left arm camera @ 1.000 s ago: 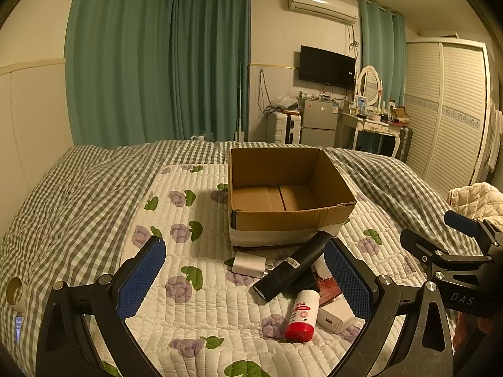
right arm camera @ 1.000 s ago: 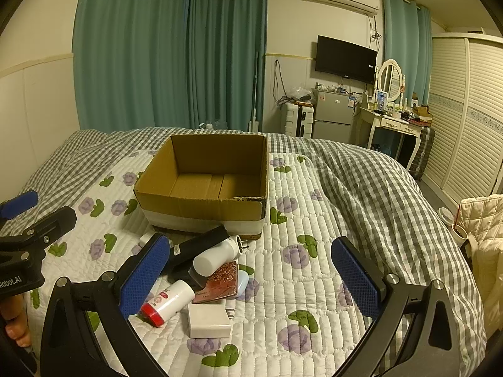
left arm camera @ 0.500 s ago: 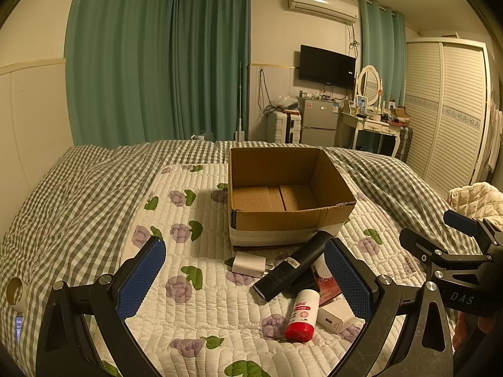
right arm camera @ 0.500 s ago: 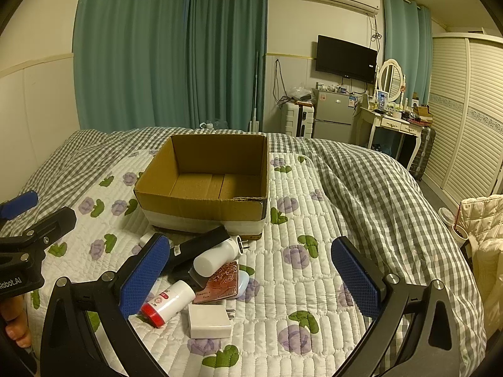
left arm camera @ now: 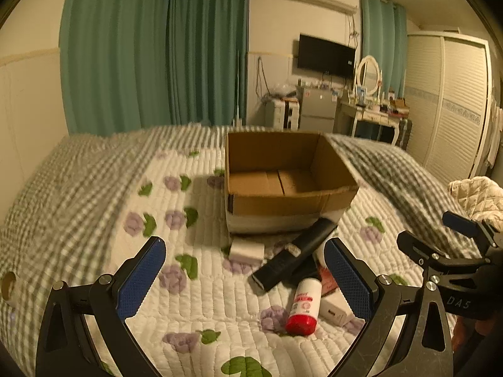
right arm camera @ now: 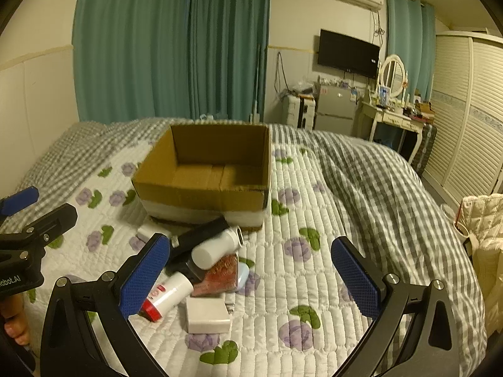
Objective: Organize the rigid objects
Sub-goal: 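Grasp the red-capped bottle with left tool while right tool grasps the white charger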
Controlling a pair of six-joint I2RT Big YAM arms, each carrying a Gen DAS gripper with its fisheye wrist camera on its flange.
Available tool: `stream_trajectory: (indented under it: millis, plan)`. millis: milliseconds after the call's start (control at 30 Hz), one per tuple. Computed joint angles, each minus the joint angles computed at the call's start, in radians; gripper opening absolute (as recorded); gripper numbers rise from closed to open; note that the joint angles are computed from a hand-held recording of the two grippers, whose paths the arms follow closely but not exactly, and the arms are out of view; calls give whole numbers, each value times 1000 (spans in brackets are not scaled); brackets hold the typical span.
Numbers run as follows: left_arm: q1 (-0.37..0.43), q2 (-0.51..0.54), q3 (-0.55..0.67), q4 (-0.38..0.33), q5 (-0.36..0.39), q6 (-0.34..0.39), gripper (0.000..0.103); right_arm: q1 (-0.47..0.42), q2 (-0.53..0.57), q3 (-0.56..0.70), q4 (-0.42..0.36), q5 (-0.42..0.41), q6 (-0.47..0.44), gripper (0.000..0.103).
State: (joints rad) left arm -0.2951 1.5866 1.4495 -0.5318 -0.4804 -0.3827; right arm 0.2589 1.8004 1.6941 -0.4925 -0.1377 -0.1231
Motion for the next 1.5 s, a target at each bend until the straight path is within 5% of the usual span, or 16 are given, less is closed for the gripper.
stream_trajectory:
  millis: [133,367,400,500,533,800,1000,1133,1500]
  plan:
    - [15,46,21,-61,21,-30,103,7,57,41,-91,-5,-12,103]
    - [29,89,43,-147,37,-52,103,18,239,229,-404,-93,-30,100]
    - [30,93,47,-156,40,-53,103,20,261,252,-439,-104,-28,97]
    - [32,110,70,-186,66,-58,103,20,308,300,-510,-147,-52,53]
    - [31,116,79,-195,76,-59,103,16,314,312,-533,-179,-57,51]
    - [-6,248,246,-330,198,-19,100,-2,241,270,-418,-4,-59,51]
    - [2,367,380,-467,280,-9,68,-17,232,280,-409,-18,-55,50]
    - [10,352,353,-421,377,12,38,-11,237,287,-411,-8,-69,50]
    - [2,208,301,-374,307,0,37,-28,184,264,-375,-58,-18,50]
